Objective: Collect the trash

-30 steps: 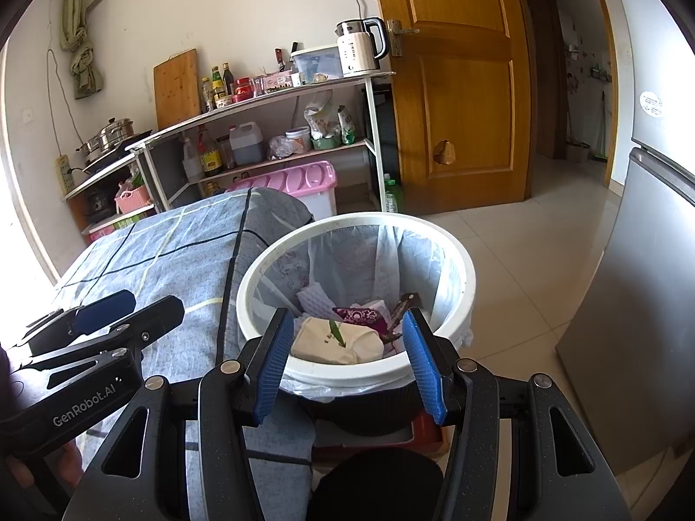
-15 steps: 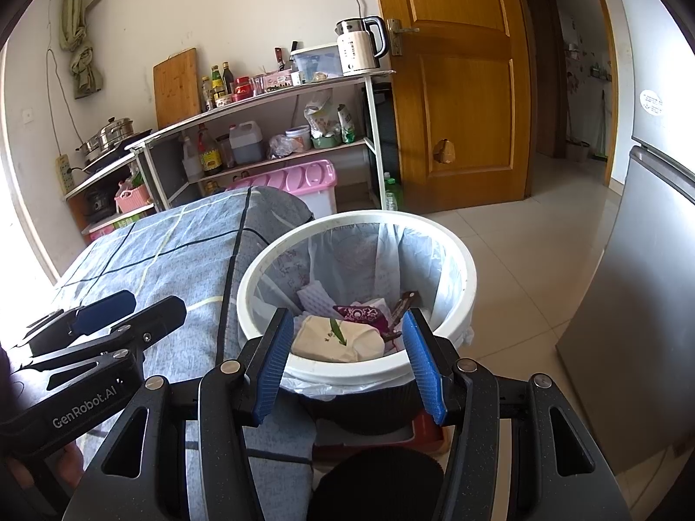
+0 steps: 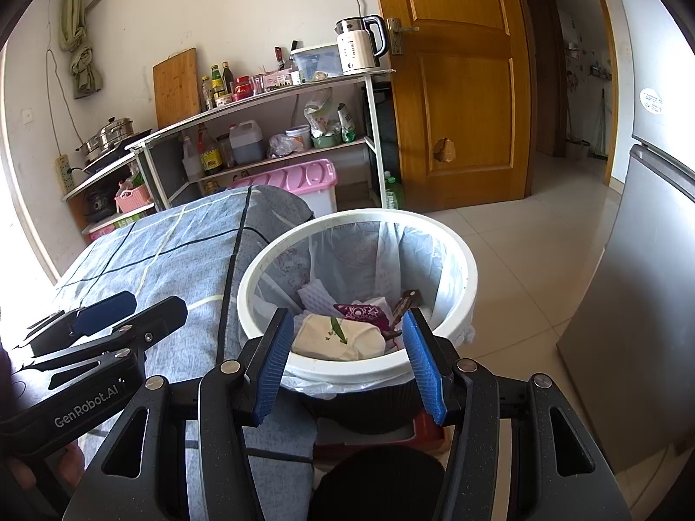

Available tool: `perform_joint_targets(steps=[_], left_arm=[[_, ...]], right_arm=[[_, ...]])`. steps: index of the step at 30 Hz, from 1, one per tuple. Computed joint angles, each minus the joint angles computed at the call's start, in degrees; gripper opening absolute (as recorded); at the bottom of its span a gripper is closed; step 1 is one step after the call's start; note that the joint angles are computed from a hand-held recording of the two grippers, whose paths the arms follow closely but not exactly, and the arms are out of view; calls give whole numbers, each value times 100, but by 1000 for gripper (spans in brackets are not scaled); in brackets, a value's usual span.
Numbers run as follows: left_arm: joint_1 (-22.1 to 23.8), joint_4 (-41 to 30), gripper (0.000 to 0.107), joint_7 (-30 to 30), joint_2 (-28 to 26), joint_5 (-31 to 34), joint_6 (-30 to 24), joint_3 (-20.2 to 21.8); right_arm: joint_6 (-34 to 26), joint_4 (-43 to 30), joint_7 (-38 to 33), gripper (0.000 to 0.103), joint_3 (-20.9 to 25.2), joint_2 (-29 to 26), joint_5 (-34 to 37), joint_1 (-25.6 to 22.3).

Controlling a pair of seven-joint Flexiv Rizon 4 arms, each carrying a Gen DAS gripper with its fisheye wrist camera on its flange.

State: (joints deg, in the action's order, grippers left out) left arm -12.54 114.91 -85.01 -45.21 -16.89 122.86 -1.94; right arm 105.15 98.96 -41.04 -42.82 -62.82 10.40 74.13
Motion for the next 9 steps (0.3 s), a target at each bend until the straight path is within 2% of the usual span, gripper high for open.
perform_joint_targets(steps=[9], left_arm=[[-24, -4, 64, -14, 4, -1, -28, 8]], right_arm=[[6, -11, 5, 53, -11, -24, 19, 9]])
